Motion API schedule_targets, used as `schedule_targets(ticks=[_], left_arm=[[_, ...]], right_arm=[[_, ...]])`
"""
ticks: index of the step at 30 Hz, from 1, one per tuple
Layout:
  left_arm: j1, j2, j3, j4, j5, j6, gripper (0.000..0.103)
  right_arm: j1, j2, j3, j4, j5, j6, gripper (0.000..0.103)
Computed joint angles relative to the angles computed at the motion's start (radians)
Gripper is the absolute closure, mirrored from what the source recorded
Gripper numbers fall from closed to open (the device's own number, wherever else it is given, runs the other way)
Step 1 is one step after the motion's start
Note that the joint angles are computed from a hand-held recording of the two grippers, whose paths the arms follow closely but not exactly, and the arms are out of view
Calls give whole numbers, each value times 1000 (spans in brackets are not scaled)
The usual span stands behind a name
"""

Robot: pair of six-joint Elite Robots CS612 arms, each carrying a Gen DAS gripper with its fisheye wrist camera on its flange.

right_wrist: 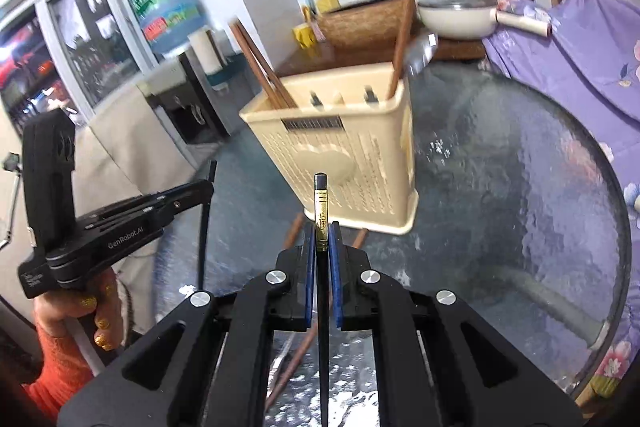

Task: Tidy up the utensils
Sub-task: 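Lift the black chopstick with the right gripper while the left gripper carries its chopstick over the holder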

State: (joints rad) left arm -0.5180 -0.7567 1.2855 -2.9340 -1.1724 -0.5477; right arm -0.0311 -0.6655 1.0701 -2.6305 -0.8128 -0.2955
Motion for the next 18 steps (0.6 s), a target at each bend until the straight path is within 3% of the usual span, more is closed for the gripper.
schedule_targets(ticks=[7,18], left_arm=[[-23,-41,51,-106,37,74,96],[-33,-53,53,-126,40,109,96]], right_arm=[[-15,-55,69,-72,58,-57,95],[-15,-77,86,-88,72,-93,95]])
